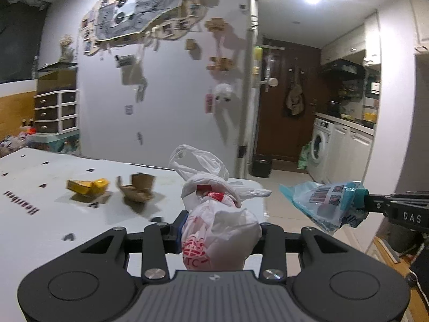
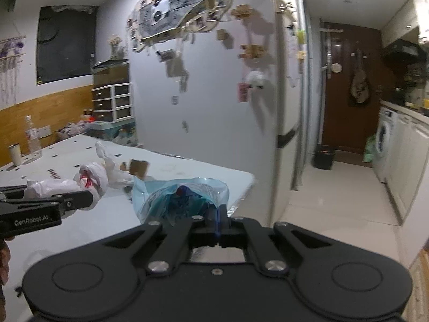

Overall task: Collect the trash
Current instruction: 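Carry the white bag and blue wrapper with both grippers over the wastebasket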

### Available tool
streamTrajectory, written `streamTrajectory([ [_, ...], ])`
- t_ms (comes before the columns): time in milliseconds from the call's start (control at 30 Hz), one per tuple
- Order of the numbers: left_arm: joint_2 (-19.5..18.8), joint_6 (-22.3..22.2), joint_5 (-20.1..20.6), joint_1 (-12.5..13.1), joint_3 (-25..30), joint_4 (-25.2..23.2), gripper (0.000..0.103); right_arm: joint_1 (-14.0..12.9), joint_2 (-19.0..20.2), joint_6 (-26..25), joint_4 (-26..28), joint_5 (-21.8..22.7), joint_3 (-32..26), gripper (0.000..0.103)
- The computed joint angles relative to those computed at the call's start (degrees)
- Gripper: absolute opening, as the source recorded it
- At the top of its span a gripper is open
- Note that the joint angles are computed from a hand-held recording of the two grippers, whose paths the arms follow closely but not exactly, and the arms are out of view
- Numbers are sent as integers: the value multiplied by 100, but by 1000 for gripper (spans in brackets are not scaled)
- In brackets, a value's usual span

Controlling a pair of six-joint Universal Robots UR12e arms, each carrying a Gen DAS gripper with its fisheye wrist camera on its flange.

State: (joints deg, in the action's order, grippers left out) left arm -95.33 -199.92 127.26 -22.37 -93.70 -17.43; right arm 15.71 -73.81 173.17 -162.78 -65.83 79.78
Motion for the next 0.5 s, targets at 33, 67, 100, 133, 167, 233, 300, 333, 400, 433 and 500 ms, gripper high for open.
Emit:
streamTrajectory([
  [33,-44,27,-25,-38,46,2,41,-47,-49,19,-58,-66,74,0],
  [67,-87,47,-42,-72,93,-3,41,-87,-89,33,-104,-121,134,0],
  [100,-142,78,-47,-116,153,-6,41,-127,-124,31,-124,-155,181,0],
  [133,-192,110,-55,-152,207,-3,41,-177,-164,17,-135,-183,239,0],
  [167,-238,137,-87,-182,257,6,41,-221,-200,9,-149,-205,293,0],
  [233,-347,188,-164,-232,383,16,41,-315,-274,9,-188,-245,410,0],
  [300,-455,268,-219,-289,496,35,41,-397,-323,33,-220,-280,490,0],
  [333,-510,298,-253,-314,553,35,41,-447,-354,57,-243,-291,540,0],
  [400,-608,344,-340,-348,653,32,41,-545,-406,95,-281,-318,635,0],
  [433,-660,363,-382,-382,697,31,41,-588,-429,96,-298,-335,678,0],
  [500,-777,399,-482,-417,815,-2,41,-673,-460,81,-313,-397,755,0],
])
